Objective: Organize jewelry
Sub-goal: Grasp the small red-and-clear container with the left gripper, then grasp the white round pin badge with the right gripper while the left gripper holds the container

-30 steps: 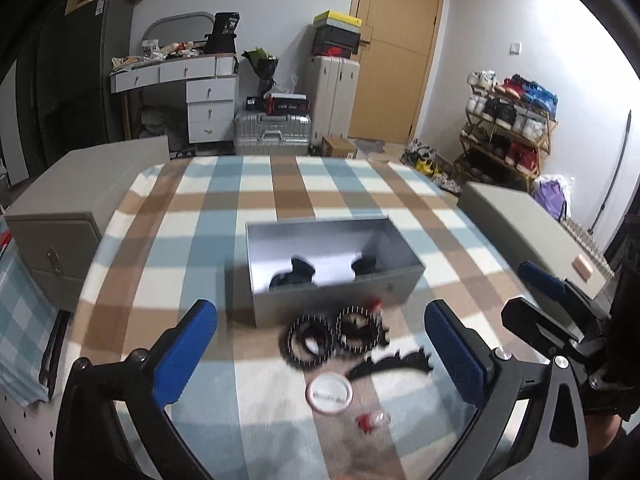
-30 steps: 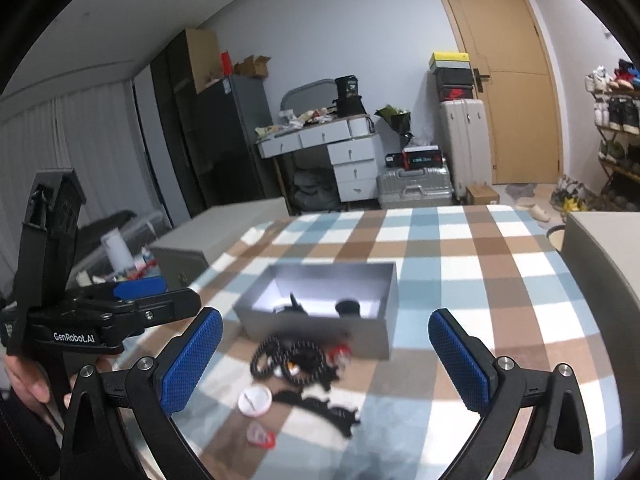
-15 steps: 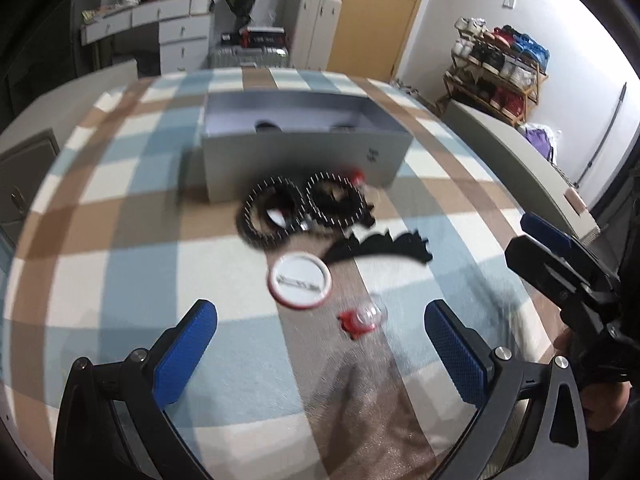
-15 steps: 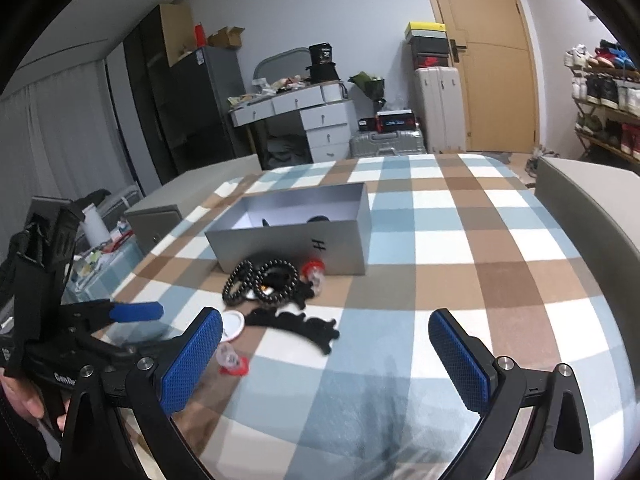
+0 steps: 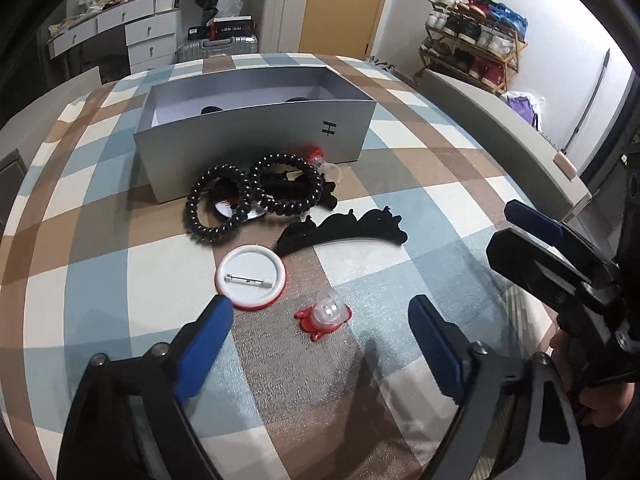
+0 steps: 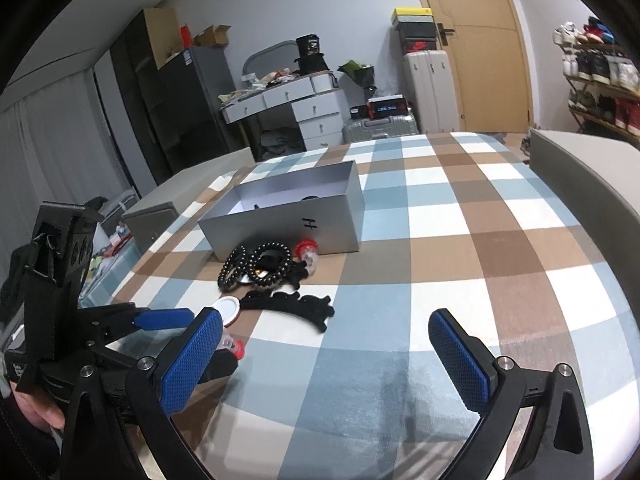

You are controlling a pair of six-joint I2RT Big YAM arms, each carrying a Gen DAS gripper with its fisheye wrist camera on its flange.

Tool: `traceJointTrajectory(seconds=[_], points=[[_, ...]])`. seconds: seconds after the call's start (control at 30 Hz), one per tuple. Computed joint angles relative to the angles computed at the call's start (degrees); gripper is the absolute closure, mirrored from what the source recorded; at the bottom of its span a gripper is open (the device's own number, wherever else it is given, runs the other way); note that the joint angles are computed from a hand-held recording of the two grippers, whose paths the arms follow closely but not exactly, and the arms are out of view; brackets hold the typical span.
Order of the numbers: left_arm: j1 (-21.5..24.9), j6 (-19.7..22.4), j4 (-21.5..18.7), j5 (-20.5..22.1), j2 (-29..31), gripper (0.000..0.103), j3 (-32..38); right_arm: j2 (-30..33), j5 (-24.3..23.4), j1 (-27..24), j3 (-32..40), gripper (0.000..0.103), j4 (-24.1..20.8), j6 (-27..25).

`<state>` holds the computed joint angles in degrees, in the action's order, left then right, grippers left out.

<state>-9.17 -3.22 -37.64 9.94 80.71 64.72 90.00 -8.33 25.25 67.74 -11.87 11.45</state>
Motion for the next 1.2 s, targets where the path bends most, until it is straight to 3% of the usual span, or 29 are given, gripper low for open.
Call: traceJointTrajectory(seconds=[0.23,0.33,0.37,0.4,0.53,0.67,0.87,1.0,1.2], points=[[-0.5,1.4,-1.7,0.2,1.6,0.05,1.4,-0.7,0.0,-0.6,-0.6,0.0,-0.8,-0.5],[-0.7,1.1,-2.4,-0.6,2.0,0.068,1.9,-1.1,-0.2,-1.0,-1.1,0.0,-0.6,0.1],[-0.7,1.2,-2.8,-0.3,2.2,0.08,2.1,-1.2,-0.2,-1.1,-1.3,0.0,-0.5,0.2],[-0.8,1.5,-3.0,-0.6,2.2,0.083,2.2,-1.3,-0.3,-1.2,-1.4,0.0,-0.4,0.3],[-0.8,2.5,-1.8,-0.5,1.4,0.091,1.5,-0.9,-1.4,-1.6,-1.3,0.0,-0.8,1.1],[-0.4,2.6,-2.3,-0.6,1.1,0.091,1.6,-1.0,-2.2,-1.7,-1.1,0.0,-0.8,1.4],[2.3,0.9,0.0,2.4,-1.4,0.091,0.1,-0.7,-2.9,-1.1,-0.4,0.0,-1.1,0.8],[5.0,-0.5,1.7,5.3,-3.4,0.091,-1.0,0.6,-6.3,-1.0,1.5,0.0,-2.6,1.7],[8.2,-2.3,3.4,3.4,-5.7,0.091,-2.3,3.6,-10.2,1.1,5.9,0.0,-6.6,-0.4]])
